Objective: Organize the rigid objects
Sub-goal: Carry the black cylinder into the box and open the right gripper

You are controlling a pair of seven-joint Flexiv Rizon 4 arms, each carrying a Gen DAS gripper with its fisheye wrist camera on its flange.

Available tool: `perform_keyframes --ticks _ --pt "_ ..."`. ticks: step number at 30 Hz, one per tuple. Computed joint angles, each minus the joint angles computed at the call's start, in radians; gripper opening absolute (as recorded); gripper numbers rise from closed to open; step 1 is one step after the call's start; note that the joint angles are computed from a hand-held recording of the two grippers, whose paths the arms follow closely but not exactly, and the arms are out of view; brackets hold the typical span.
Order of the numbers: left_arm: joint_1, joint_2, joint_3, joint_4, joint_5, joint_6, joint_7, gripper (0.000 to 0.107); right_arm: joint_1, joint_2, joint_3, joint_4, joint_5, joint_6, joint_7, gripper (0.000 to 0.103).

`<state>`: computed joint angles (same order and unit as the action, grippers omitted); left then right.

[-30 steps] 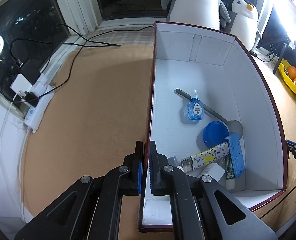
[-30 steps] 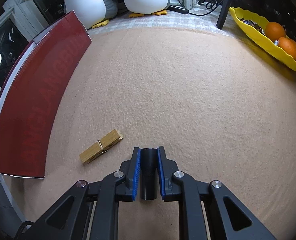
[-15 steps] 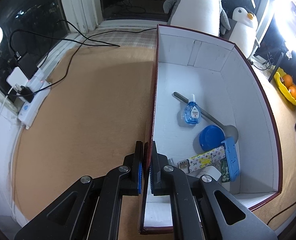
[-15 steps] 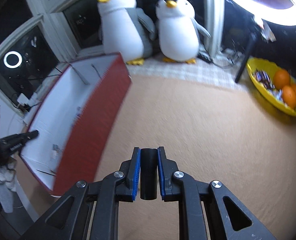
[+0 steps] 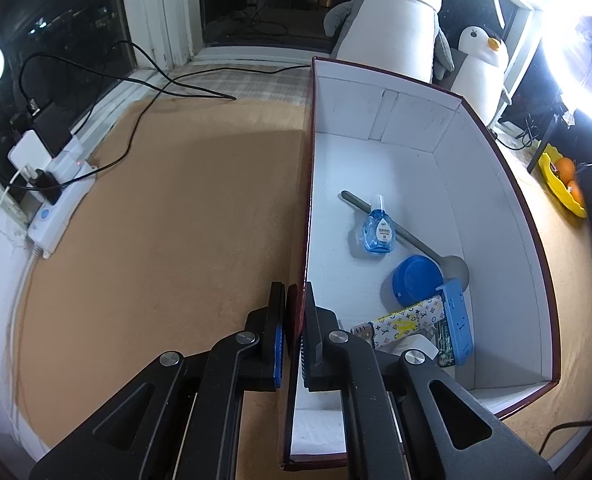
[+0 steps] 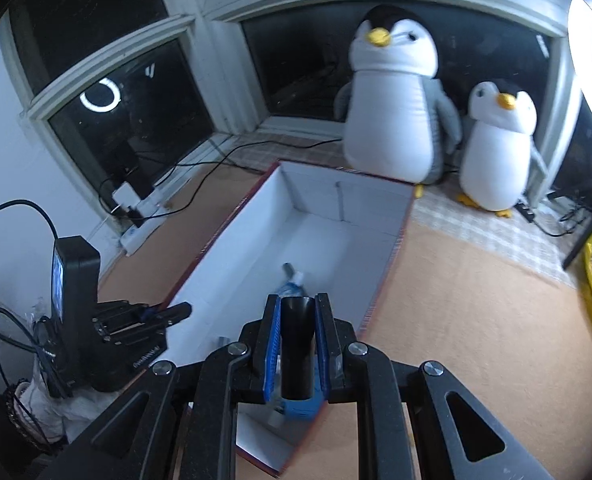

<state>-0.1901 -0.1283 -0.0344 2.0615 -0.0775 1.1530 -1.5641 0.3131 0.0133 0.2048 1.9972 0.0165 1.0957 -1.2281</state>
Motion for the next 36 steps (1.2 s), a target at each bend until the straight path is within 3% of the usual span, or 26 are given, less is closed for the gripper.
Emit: perform_keyframes --ticks 6,17,19,21,29,36 --pt "0.007 -0.005 -0.008 0.014 -0.046 0.015 0.034 0.006 0.025 -0.078 0.015 -0.046 0.043 -0.040 -0.037 0.015" --pt "0.006 -0.006 -0.008 0.027 -0.071 0.015 0.050 0.006 0.035 -0.118 0.030 -0.042 0.031 -0.064 -0.024 0.015" --pt "0.005 -0.004 -0.007 0.029 -0.070 0.013 0.047 0.006 0.037 -0.116 0.028 -0.038 0.023 -0.062 -0.017 0.028" --pt "0.004 -0.003 -0.006 0.027 -0.066 0.009 0.042 0.006 0.034 -0.110 0.028 -0.035 0.027 -0.055 -0.018 0.037" --pt "0.001 -0.003 -0.007 0.022 -0.060 -0.004 0.042 0.013 0.018 -0.069 0.023 -0.013 0.059 -0.042 -0.018 0.037" --pt "0.000 -0.004 -0.005 0.012 -0.044 -0.026 0.027 0.015 -0.042 0.064 -0.012 0.117 0.040 -0.019 0.070 0.043"
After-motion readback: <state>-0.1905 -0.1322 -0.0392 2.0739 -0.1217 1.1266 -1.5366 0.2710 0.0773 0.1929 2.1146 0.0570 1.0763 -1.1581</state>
